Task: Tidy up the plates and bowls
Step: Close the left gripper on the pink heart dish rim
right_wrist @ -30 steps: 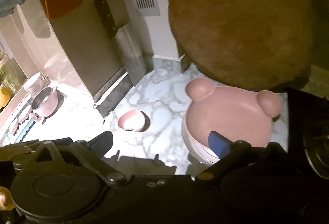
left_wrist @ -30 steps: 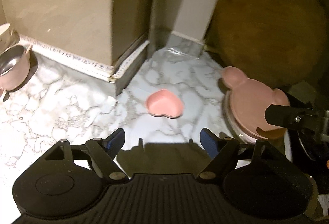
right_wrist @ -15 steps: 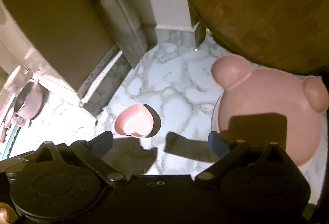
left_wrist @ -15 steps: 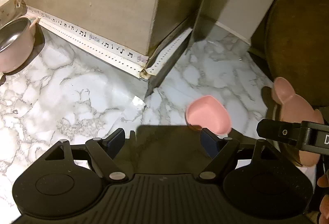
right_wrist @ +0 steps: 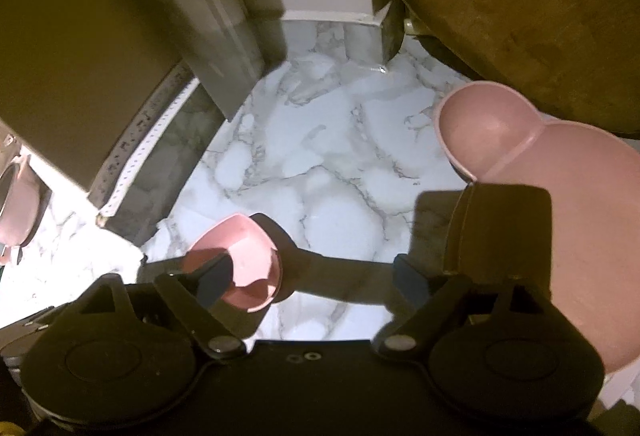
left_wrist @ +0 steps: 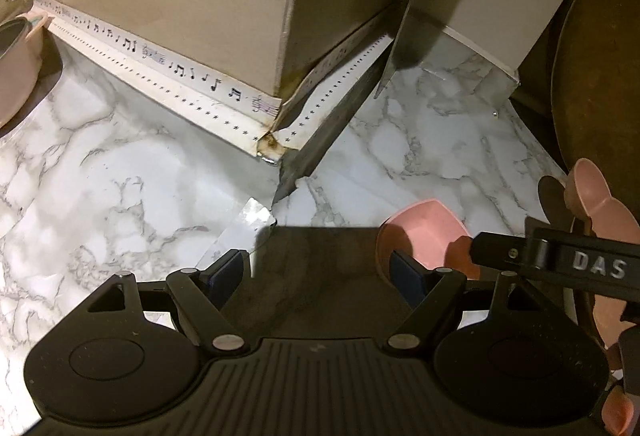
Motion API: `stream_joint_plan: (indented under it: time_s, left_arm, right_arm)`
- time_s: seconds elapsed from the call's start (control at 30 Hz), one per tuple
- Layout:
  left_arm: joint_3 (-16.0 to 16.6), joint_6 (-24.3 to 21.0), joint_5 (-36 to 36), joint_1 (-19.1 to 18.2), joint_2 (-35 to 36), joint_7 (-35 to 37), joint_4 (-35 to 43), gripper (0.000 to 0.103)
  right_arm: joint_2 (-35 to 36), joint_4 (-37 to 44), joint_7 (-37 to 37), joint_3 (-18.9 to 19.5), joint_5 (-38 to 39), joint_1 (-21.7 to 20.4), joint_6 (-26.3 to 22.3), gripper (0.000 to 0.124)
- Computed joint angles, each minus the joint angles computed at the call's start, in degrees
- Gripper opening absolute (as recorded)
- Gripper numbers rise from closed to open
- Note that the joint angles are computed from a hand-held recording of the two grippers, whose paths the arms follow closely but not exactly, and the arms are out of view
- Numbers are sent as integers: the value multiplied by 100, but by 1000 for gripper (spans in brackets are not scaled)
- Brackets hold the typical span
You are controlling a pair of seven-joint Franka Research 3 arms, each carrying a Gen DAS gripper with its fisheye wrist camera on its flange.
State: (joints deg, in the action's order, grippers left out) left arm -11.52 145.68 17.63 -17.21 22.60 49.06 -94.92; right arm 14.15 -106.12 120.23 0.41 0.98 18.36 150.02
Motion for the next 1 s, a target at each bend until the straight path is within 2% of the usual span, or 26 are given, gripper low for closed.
stream_joint_plan:
  time_s: [0.2, 0.37, 0.4, 0.47, 0.6, 0.67, 0.87, 1.0]
  left_arm:
    - [15, 132, 66, -52, 38, -26, 0, 79]
    - [-68, 303, -101, -1, 40, 35, -67, 57]
    - [-76, 330, -121, 0, 37, 50, -78, 54]
    - [-138, 398, -258, 51, 38, 145, -97, 41]
    - [-212, 476, -529, 112, 28, 257, -133, 28]
    - [-203, 524, -571, 105, 12, 259, -149, 22]
    - [-222, 547, -628, 96, -86, 354, -224, 15]
    - [-264, 538, -699, 93, -187, 432, -322, 15]
  right_arm:
    - [189, 133, -197, 49, 249, -63, 13, 66]
    - [283, 205, -481, 120, 567, -111, 49, 45]
    - [297, 217, -518, 129, 622, -112, 46, 44]
    - [320, 232, -546, 130, 702, -104, 51, 40]
    - [342, 248, -647, 144, 841, -103, 71, 29]
    - [349, 259, -674, 150, 903, -103, 45, 15]
    - [285, 186, -713, 132, 891, -59, 31, 4]
    - [169, 69, -730, 140, 898, -56, 42, 3]
